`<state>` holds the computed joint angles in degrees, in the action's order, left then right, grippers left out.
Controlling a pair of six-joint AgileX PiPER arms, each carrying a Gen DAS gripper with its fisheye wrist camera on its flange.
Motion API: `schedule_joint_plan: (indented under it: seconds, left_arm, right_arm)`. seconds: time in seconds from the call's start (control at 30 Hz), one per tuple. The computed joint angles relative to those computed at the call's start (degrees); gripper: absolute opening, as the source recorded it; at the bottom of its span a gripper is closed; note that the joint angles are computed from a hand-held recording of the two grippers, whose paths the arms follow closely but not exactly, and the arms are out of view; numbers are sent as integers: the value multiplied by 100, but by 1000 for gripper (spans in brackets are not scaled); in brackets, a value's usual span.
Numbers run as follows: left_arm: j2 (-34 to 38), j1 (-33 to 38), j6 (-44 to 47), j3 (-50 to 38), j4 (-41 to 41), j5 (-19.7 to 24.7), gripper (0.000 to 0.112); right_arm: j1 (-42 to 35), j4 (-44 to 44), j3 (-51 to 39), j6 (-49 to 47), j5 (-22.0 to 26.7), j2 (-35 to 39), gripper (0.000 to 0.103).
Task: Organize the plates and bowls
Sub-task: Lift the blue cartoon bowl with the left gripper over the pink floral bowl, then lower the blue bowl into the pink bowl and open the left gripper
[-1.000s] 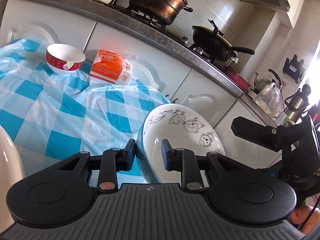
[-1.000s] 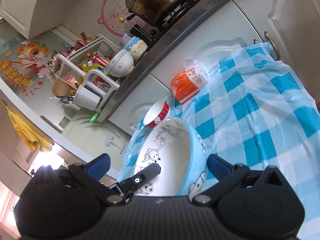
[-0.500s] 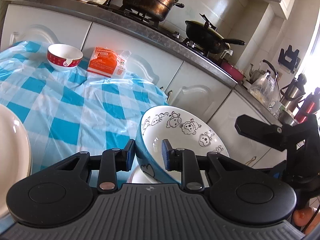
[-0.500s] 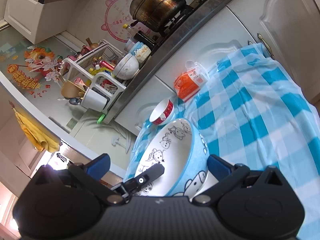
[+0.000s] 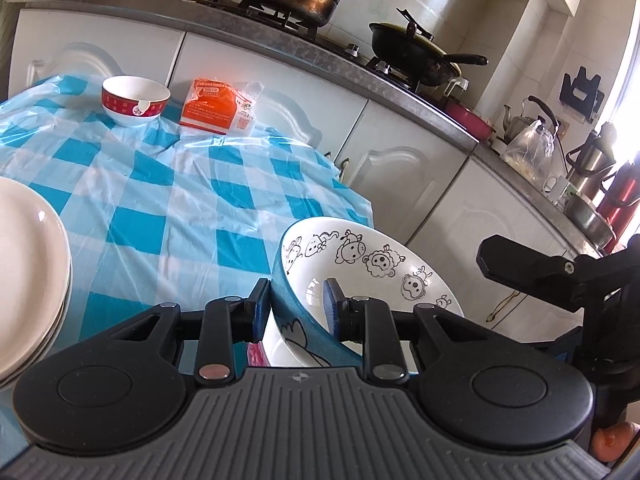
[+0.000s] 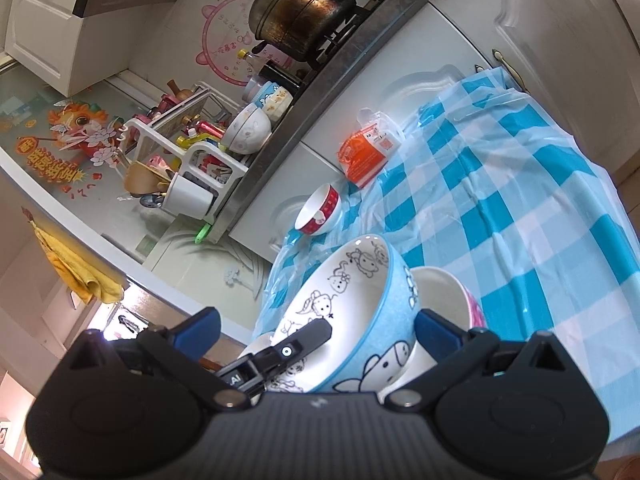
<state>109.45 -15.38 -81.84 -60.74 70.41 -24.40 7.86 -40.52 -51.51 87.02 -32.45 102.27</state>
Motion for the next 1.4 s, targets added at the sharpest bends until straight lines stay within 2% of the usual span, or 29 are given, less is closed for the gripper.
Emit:
schedule_joint_plan:
  seconds: [0.5,0.7,0.83,0.9,1.0,1.07,1.27,1.4]
  left_arm:
    - [-37,-200,1406,304,-1182,281,26]
    - [-43,-265,2217,411,-1894,314,27]
    - [-75,-332,2904,493,-2520,318,25]
    - [-82,-326,3054,503,-2652,302,25]
    - [-70,-258,2760,472,-2425,302,25]
    - [-90,-243,2758,485,-2469,351,25]
    - [-181,-221,2703,566,-2548,548,34]
    - [-235,-182,2798,644,-2654,634,50]
  right_arm:
    - [192,697,274,-732,57,-2,103]
    - [232,967,333,-1021,66,-9,103]
    - [299,1346,384,-1424,238,-86,103]
    - [213,1313,487,-1382,-72,-88,103]
    - [106,1313,631,-1376,-470,-118,103]
    - [68,1370,693,-1371,-593,-144,103]
    - [227,1896,693,-1717,-188,-239,103]
    - [467,2609,552,-2521,471,-326,103]
